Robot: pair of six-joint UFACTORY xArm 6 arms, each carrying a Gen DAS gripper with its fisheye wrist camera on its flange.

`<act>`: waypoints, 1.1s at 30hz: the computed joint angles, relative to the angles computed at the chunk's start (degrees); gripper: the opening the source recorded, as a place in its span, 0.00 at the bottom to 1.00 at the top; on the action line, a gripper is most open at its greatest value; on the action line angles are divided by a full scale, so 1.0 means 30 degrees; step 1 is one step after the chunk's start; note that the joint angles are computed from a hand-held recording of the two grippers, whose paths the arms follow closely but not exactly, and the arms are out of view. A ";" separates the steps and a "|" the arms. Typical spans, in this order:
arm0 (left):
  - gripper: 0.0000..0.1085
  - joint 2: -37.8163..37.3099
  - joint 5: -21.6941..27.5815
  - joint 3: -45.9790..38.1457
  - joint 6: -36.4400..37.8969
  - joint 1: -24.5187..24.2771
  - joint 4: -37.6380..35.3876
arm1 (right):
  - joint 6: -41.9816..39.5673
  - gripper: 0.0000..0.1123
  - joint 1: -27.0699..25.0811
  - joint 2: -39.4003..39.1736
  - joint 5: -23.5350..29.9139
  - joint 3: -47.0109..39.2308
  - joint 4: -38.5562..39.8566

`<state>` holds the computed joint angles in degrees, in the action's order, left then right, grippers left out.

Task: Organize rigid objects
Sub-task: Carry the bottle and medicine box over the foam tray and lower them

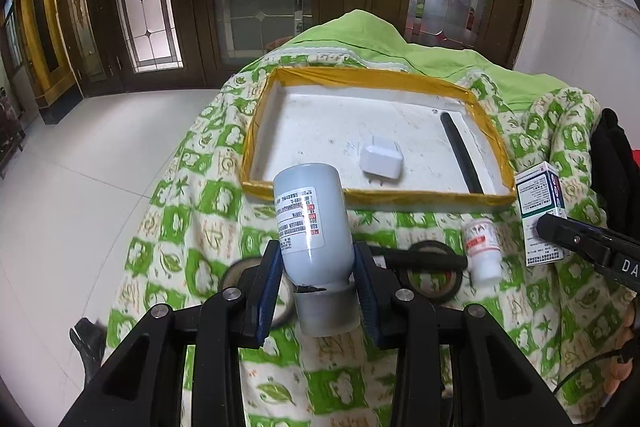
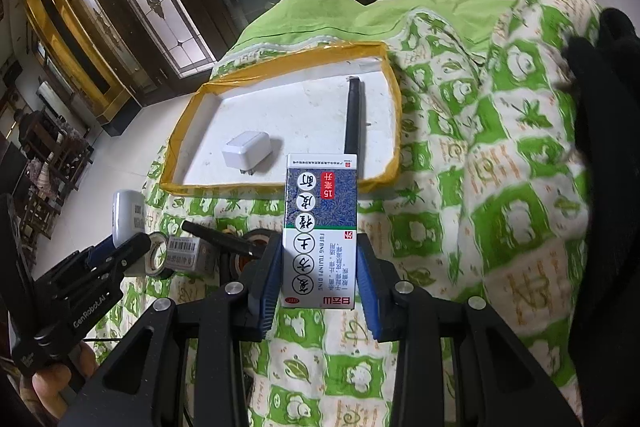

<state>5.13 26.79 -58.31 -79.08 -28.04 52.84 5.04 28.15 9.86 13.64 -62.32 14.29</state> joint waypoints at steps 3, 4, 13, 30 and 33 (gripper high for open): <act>0.34 0.0351 -0.0077 -0.0325 0.0388 0.0208 -0.0238 | -0.0093 0.30 0.0032 0.0461 0.0196 -0.0715 -0.0096; 0.34 0.0489 -0.0078 -0.0443 0.0532 0.0277 -0.0299 | -0.0095 0.30 0.0029 0.0601 0.0243 -0.0917 -0.0141; 0.34 0.1529 -0.0159 -0.1420 0.1725 0.0743 -0.0922 | -0.0496 0.30 -0.0046 0.2012 0.0888 -0.2971 -0.0056; 0.33 0.4202 -0.1757 -0.4578 0.5040 0.2584 -0.4774 | -0.1869 0.30 -0.0403 0.5571 0.3171 -0.7977 0.1854; 0.33 0.5203 -0.1416 -0.5711 0.5837 0.2687 -0.5486 | -0.1781 0.30 -0.0407 0.6625 0.3823 -0.9279 0.1836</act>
